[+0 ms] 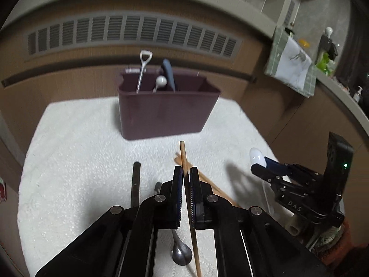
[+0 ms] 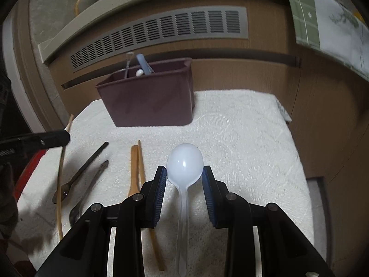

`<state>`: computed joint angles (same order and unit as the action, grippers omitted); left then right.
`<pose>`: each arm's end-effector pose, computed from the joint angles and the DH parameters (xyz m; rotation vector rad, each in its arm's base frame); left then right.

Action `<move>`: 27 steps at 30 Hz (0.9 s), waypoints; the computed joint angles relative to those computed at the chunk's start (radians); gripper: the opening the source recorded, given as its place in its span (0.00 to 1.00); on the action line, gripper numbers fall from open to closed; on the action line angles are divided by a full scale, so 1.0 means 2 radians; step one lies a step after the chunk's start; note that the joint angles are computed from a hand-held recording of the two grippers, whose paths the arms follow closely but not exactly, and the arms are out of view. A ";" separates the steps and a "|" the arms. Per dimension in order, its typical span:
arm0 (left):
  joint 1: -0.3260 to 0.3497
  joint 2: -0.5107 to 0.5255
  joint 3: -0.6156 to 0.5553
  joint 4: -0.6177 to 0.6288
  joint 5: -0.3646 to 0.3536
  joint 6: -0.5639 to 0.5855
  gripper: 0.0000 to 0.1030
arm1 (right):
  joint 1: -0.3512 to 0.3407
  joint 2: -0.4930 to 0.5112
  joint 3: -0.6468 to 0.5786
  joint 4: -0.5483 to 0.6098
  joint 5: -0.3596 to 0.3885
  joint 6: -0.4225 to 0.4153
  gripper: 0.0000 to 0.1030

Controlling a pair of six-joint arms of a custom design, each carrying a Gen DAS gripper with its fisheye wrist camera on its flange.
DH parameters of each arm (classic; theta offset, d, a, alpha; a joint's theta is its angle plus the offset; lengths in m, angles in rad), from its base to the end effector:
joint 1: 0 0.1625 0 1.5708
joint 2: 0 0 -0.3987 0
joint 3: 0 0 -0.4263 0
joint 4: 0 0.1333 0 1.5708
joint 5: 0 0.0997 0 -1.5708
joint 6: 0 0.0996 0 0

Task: Organize utensils
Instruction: 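Grasp a wooden chopstick with the left tool while the right tool holds the white spoon, then carry the chopstick and white spoon over the maroon caddy and release both inside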

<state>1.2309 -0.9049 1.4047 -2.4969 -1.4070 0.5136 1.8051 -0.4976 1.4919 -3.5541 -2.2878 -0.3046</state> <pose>-0.1097 -0.7587 0.2235 1.1467 2.6456 -0.6011 0.2286 -0.6653 0.0374 0.1545 -2.2001 1.1365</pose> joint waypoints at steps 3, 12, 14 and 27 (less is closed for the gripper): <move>0.000 -0.010 0.003 -0.016 -0.016 0.008 0.05 | 0.012 0.004 -0.007 -0.012 -0.012 -0.023 0.29; -0.011 -0.021 -0.026 -0.052 -0.063 0.025 0.05 | 0.036 0.009 -0.046 -0.051 -0.005 -0.087 0.28; -0.021 -0.010 -0.056 -0.076 -0.081 0.035 0.05 | 0.048 0.010 -0.078 -0.079 0.012 -0.126 0.28; -0.031 0.153 -0.330 -0.027 -0.084 0.019 0.05 | 0.032 0.070 -0.282 -0.023 0.167 -0.160 0.28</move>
